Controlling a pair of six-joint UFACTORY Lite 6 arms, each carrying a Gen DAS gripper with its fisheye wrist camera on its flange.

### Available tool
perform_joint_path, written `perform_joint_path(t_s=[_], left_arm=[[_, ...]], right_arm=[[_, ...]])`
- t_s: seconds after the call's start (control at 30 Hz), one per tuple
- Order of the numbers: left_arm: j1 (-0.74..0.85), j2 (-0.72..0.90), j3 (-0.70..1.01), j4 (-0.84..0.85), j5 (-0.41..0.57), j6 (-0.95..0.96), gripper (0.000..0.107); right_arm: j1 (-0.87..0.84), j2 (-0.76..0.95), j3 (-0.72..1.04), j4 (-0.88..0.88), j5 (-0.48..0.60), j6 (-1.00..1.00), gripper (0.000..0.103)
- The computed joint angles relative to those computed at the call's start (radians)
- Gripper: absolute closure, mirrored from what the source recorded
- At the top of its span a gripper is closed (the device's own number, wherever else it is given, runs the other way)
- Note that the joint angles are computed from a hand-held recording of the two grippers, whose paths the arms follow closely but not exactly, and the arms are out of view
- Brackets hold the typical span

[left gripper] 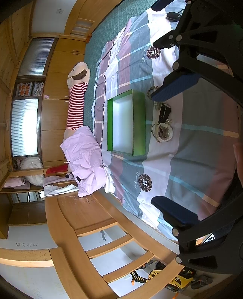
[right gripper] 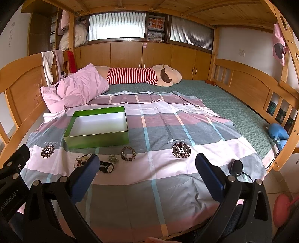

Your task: Organize jewelry

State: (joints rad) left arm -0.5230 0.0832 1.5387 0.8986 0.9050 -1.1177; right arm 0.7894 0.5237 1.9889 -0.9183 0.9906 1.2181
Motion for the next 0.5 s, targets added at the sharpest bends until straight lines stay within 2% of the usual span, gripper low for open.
perform_joint_path(t_s=[0.5], left_arm=[[0.019,-0.019,-0.014,-0.018,-0.007,0.023,0.007]], right_arm=[[0.003,0.006,0.007,0.003,0.004,-0.007,0.002]])
